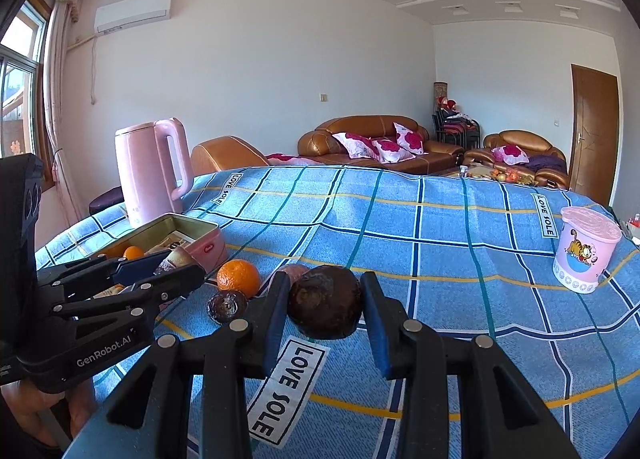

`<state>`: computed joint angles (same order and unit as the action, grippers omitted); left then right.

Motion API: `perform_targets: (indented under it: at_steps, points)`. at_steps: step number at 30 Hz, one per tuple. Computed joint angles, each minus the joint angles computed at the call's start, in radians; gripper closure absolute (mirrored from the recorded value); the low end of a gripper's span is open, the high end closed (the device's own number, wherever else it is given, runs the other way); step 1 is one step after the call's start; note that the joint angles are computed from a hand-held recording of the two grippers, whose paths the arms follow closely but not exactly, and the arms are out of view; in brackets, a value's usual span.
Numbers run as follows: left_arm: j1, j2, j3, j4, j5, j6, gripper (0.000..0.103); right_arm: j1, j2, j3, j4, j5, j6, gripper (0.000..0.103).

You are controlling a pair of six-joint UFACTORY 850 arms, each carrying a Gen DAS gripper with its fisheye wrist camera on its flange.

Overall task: Organize fruits
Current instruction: 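Lift the cake slice with the left tool while the right tool lifts the dark fruit, then carry the cake slice over the tin with the left tool while the right tool brings the dark fruit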

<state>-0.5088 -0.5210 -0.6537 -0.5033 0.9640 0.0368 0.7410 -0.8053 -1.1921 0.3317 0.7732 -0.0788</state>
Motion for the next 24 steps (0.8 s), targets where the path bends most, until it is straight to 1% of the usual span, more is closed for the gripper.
perform_targets:
  at_steps: [11,24]
  points:
    - [-0.007,0.003,0.012,-0.01,0.036,0.005,0.068,0.007,0.004,0.015,0.008,0.042,-0.008,0.065]
    - [-0.04,0.003,0.029,-0.072,0.122,0.04,0.068,0.015,0.013,0.039,0.018,0.097,-0.018,0.065]
